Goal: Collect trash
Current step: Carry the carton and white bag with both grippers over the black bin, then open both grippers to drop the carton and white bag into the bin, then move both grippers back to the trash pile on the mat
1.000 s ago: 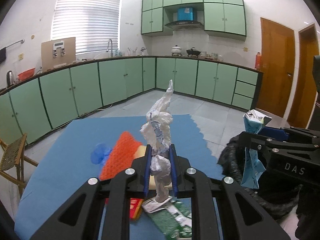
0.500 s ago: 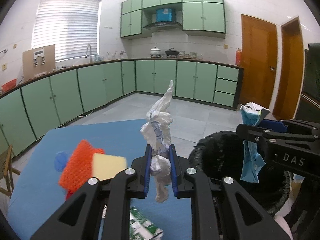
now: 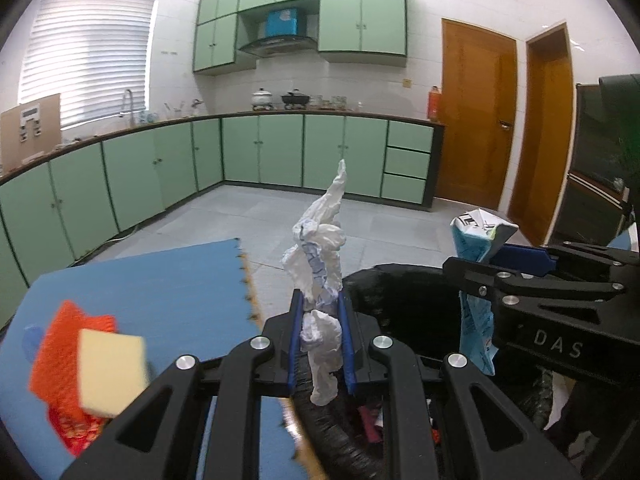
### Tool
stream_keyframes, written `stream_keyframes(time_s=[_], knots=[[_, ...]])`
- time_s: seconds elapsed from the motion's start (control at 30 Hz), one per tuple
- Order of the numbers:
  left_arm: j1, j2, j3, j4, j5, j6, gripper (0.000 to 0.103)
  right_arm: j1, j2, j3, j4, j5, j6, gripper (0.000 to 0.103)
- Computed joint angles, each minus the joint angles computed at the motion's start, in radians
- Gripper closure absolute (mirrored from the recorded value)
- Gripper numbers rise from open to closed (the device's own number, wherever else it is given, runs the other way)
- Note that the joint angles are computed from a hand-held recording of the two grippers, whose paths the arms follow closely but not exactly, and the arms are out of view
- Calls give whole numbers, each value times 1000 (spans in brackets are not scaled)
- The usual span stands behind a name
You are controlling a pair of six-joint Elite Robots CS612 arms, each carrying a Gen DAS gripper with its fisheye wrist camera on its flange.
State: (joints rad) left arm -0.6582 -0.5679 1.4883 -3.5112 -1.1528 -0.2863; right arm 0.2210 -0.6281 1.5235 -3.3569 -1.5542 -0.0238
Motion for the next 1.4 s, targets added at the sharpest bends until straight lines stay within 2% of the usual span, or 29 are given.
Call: stream_keyframes(time_s=[0.4,0.43,0.5,0.53,0.57,0.73,0.8,0.87,1.07,1.4], knots=[[4,65,-114,86,-76,3,86,-35,32,-27,30,-32,41,58],[4,68,-119,95,-83,1,85,-36,35,-29,34,-35,44,58],[6,74,-128,106,-94,-4,76,-40,41,-35,42,-45,51,56],[8,76,-131,111,-104,-7,61,-42,44,-36,44,-49,52,50],[9,79,-137,113,-106,-8,54,-43,47,-40,47,-61,53,46],[12,77,-128,110,-115,-7,50,-43,54,-43,35,-99,74,23],[12,70,-115,106,-102,-10,49,-40,55,-40,23,-107,83,14],[13,63,-102,98,-90,-14,46,-35,56,-39,13,-120,79,13],[21,23,-27,69,-29,-43,40,-16,52,-38,17,-89,70,13],[32,-49,114,-2,102,-64,38,43,47,-60,28,-5,45,12]])
